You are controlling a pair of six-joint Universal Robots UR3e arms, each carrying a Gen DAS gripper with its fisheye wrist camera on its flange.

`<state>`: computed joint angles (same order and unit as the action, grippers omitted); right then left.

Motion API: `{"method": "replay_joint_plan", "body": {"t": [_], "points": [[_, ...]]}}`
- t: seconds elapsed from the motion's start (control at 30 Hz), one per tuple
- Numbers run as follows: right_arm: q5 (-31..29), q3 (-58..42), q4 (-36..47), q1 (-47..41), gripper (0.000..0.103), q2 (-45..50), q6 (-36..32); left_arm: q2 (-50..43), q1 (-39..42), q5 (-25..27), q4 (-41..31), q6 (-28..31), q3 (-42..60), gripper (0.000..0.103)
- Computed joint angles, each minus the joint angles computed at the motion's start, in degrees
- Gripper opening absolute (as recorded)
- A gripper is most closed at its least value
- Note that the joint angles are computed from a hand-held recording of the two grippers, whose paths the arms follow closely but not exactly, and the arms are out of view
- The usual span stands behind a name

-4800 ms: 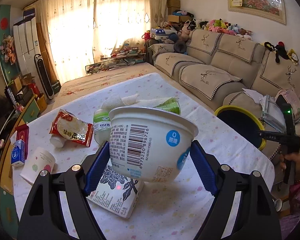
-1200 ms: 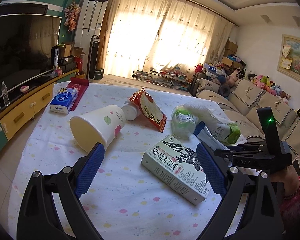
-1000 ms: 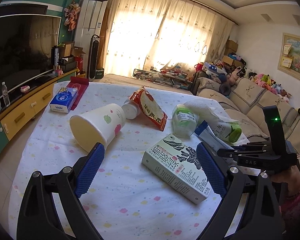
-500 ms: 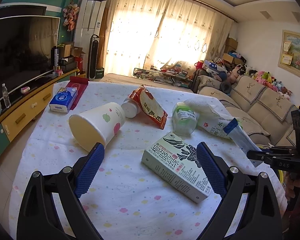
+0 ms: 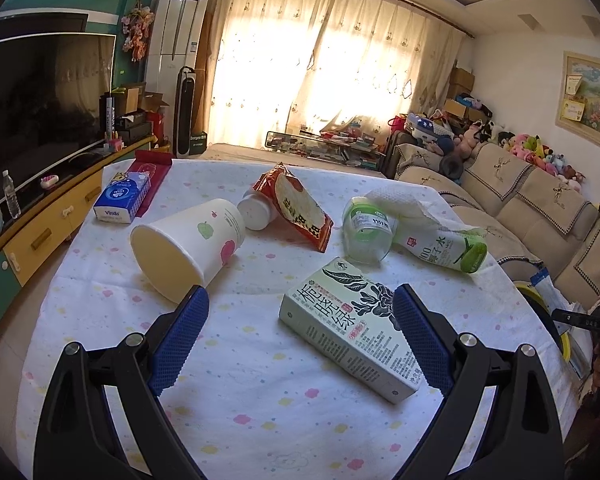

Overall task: Collect trash
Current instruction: 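Carry the tube with the right gripper over the bin and release, then reach the left gripper to the white flower-print carton and grasp it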

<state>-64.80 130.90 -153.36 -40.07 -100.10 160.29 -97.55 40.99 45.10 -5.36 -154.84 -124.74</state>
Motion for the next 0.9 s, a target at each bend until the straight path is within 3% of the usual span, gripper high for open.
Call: {"method": "replay_joint_plan", "body": {"t": [0.43, 0.9], "points": [[-0.7, 2.9, -7.9, -6.4, 0.025, 7.9, -0.7, 1.1, -3.1, 2.2, -1.1, 0.8, -0.1, 0.092], [0.7, 5.2, -8.2, -9.4, 0.034, 7.2, -2.2, 1.6, -6.5, 1.7, -5.3, 4.8, 1.4, 0.092]]}}
